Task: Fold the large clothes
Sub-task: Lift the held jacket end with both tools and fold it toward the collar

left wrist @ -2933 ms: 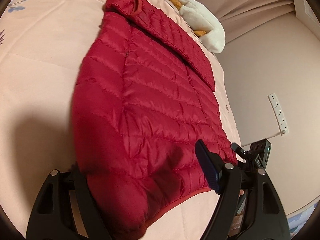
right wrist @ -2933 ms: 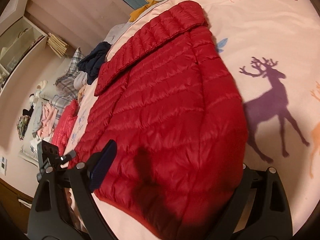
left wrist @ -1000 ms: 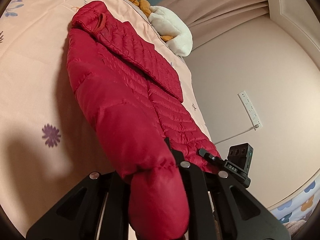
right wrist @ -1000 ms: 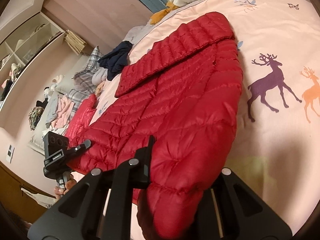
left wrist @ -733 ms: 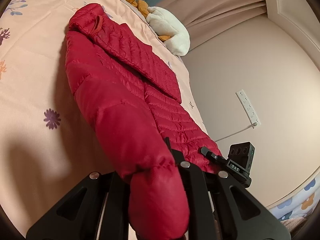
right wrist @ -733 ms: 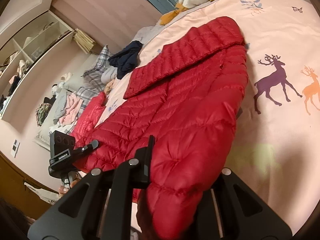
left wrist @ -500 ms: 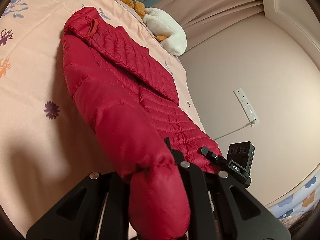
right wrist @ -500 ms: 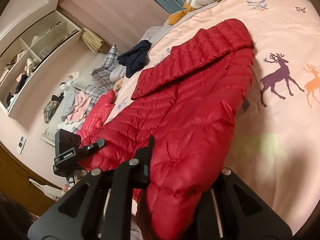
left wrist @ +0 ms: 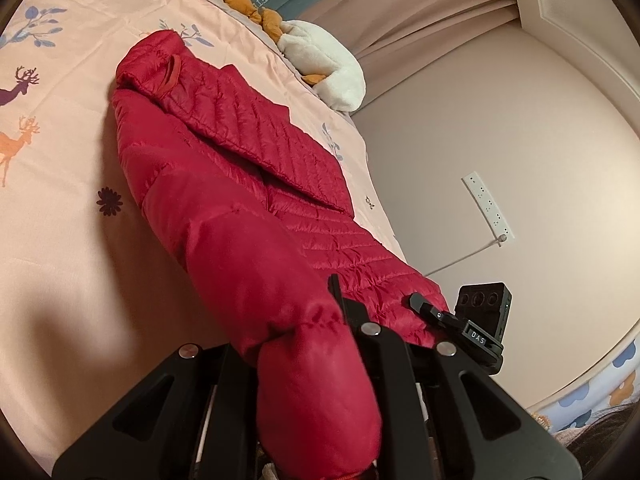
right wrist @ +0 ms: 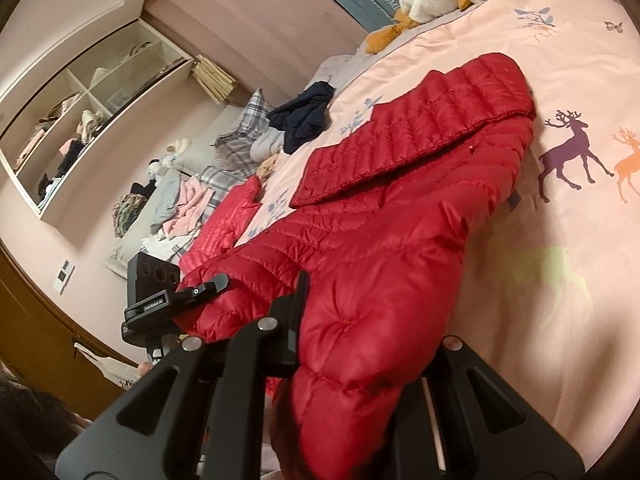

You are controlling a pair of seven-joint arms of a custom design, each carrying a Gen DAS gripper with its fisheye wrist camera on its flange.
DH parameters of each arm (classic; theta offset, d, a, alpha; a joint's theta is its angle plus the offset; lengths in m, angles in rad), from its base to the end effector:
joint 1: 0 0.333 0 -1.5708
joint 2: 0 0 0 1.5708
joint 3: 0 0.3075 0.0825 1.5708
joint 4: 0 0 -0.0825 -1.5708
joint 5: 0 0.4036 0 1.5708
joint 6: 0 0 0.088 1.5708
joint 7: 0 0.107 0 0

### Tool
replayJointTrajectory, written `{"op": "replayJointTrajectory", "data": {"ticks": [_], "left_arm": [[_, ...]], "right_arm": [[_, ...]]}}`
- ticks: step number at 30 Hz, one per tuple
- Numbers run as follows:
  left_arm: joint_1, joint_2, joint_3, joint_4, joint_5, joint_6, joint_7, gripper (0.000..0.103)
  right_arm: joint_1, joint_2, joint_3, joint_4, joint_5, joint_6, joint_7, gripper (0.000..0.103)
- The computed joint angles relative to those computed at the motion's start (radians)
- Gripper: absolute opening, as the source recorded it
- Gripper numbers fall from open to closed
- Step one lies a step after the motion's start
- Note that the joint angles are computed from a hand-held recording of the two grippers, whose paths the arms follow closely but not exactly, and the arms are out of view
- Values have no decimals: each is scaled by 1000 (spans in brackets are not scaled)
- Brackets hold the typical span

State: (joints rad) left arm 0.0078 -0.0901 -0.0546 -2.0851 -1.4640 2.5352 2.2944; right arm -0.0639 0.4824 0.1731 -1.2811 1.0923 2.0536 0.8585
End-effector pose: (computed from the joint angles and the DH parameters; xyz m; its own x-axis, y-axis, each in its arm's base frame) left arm 0.5825 -0.0167 0.5000 -0.0900 -0.6211 0.7785 -0.7117 -0.5068 -0.4866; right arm 0.7411 0.0991 0.5298 0.5189 -0.5211 -0.6776 -0.7984 -0.0124 -0.6020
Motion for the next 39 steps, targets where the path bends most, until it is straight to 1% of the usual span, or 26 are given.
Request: {"op": "replayJointTrajectory", "data": {"ticks": [9, 17, 24, 30, 39], "left_arm": [[12, 11, 6, 27, 3, -30, 29, 12], [26, 21, 8, 43, -10, -56, 53, 12], [37, 14, 14, 39, -29, -80, 91, 12], [44, 21, 18, 45, -35, -96, 107, 12], [64, 21, 23, 53, -54, -129, 129, 12]], "right_arm": [[-16, -46, -5, -46, 43, -49, -60, 12], [-16, -45, -17, -31, 59, -90, -84, 12], [-17, -73, -22, -53, 71, -107, -121, 12], [-12, -79, -32, -60, 78, -111, -130, 12], [-9, -63, -31, -39, 78, -84, -86, 13]]}}
